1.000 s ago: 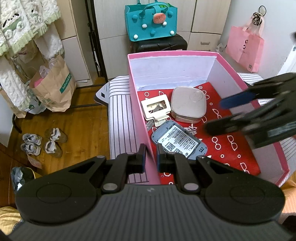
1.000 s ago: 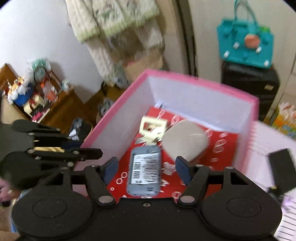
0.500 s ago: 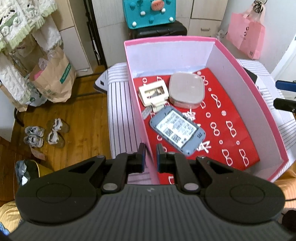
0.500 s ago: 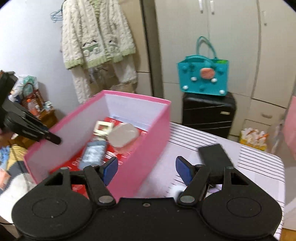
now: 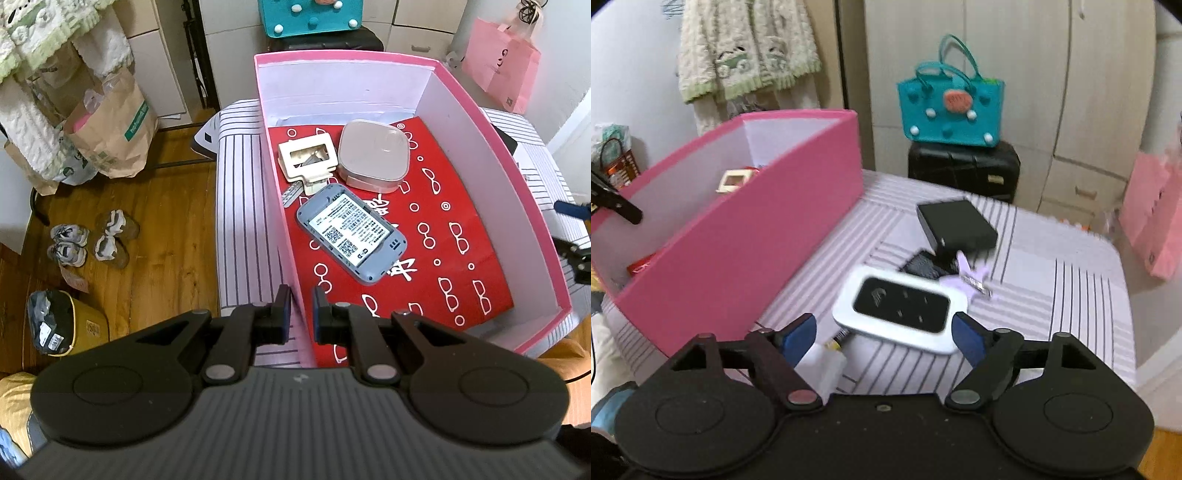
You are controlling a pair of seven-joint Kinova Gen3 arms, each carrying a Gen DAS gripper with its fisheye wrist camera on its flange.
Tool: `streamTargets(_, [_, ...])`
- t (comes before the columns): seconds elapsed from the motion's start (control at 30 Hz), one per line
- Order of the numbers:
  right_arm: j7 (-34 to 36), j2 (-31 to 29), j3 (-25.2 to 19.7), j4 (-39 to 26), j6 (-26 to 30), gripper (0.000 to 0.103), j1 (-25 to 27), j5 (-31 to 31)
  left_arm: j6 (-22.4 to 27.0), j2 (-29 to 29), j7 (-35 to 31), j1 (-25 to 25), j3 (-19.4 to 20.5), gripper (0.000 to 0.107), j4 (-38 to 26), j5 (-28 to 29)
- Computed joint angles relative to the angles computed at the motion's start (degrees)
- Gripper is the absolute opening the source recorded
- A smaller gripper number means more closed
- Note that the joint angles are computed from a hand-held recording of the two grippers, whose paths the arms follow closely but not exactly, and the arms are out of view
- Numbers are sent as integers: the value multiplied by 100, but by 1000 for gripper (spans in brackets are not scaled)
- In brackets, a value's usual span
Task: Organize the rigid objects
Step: 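Move the right tool back toward the white pocket router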
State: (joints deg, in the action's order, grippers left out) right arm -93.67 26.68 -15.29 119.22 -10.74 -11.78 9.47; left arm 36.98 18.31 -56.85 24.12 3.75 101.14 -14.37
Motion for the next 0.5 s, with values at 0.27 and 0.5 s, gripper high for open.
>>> streamTargets(0.27, [-260,494,-364,-178,-236,91,525,280,42,0,43,-6,7,10,-17,26])
streamTargets(0.5, [219,705,-1505,-496,106,90,1659,1573,104,35,159,49,-16,10,-70,-46])
